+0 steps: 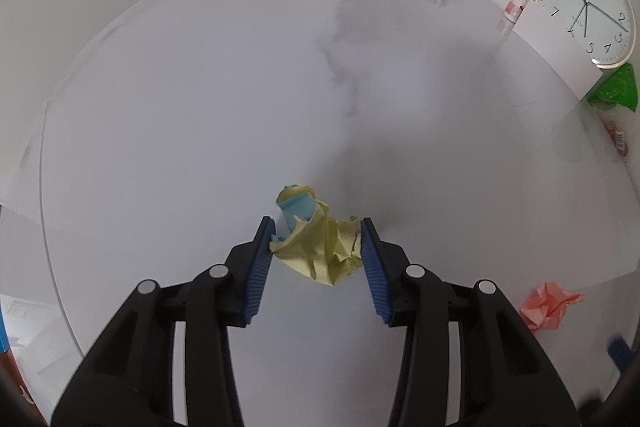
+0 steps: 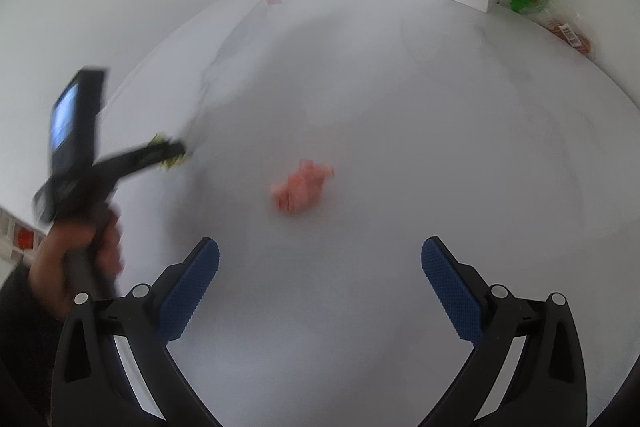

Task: Collect trash
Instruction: 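Grasp the yellow crumpled paper with the left gripper while the right gripper grasps pink crumpled paper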

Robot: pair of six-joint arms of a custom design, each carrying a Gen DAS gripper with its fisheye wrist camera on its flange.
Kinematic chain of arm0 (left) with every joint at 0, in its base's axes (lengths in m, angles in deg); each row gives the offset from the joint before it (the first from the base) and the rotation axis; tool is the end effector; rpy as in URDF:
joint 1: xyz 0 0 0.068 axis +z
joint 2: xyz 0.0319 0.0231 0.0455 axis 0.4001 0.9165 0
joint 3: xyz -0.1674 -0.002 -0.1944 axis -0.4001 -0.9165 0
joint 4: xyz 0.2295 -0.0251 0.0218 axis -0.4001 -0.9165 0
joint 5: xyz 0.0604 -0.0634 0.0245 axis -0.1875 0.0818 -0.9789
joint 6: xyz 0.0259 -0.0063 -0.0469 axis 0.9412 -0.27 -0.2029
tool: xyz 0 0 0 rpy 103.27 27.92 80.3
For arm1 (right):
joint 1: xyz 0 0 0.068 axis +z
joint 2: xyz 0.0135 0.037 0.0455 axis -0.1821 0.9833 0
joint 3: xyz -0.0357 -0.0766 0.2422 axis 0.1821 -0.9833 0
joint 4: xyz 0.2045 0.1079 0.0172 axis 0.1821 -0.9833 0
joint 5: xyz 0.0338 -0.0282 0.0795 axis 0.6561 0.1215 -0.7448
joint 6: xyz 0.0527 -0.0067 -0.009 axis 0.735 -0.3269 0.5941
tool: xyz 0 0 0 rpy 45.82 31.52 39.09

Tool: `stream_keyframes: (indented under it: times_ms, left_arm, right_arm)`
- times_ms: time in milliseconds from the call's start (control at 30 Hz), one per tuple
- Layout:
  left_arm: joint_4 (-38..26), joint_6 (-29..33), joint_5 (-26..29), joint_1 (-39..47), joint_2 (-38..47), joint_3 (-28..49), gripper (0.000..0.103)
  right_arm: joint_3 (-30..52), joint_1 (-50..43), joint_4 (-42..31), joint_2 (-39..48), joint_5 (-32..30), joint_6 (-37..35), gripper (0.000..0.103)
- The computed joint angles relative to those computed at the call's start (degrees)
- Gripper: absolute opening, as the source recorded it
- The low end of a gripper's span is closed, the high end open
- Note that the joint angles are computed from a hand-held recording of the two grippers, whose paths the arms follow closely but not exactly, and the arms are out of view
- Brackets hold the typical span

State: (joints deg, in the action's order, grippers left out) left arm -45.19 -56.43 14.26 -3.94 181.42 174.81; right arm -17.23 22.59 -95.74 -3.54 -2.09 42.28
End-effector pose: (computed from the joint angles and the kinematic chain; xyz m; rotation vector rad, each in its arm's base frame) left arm 0.3948 -0.2105 0.2024 0.7579 2.5929 -0.2898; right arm 0.1884 0.1049 0.2185 0.9087 2.3982 0.0416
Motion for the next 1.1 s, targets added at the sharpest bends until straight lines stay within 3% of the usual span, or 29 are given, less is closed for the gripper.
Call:
stream_keyframes:
  times_ms: [67, 133, 300, 367, 600, 700, 867, 1100]
  left_arm:
    - [0.0, 0.1, 1.2, 0.6, -0.7, -0.7, 0.042]
    - [-0.4, 0.5, 2.8, 1.4, -1.7, -1.3, 0.042]
    - [-0.3, 1.4, 6.1, 3.1, -4.9, -3.6, 0.042]
    - [-0.4, 1.5, 7.1, 3.8, -6.1, -4.3, 0.042]
    - [-0.7, 2.8, 8.5, 6.6, -13.3, -10.3, 0.042]
    - [-0.7, 4.0, 8.6, 8.4, -19.0, -15.4, 0.042]
    - [-4.1, 8.4, 10.7, 15.7, -31.3, -24.9, 0.042]
    - [-14.7, 22.8, 15.3, 35.0, -46.2, -34.5, 0.043]
  right_arm:
    - [0.2, -4.7, 4.5, 4.0, -2.2, -3.8, 0.086]
    - [1.0, -8.4, 8.0, 8.2, -4.3, -6.9, 0.080]
    - [4.0, -10.4, 9.3, 14.8, -5.0, -9.3, 0.060]
    - [4.5, -10.4, 9.8, 16.0, -5.3, -10.2, 0.041]
    - [5.0, -9.3, 8.7, 15.0, -4.7, -11.4, 0.040]
    - [6.2, -5.8, 4.7, 12.0, -3.1, -9.2, 0.040]
    - [11.7, 6.9, -5.6, 8.6, 0.7, -0.8, 0.040]
    - [28.4, 27.1, -17.0, 16.8, 3.5, 10.3, 0.040]
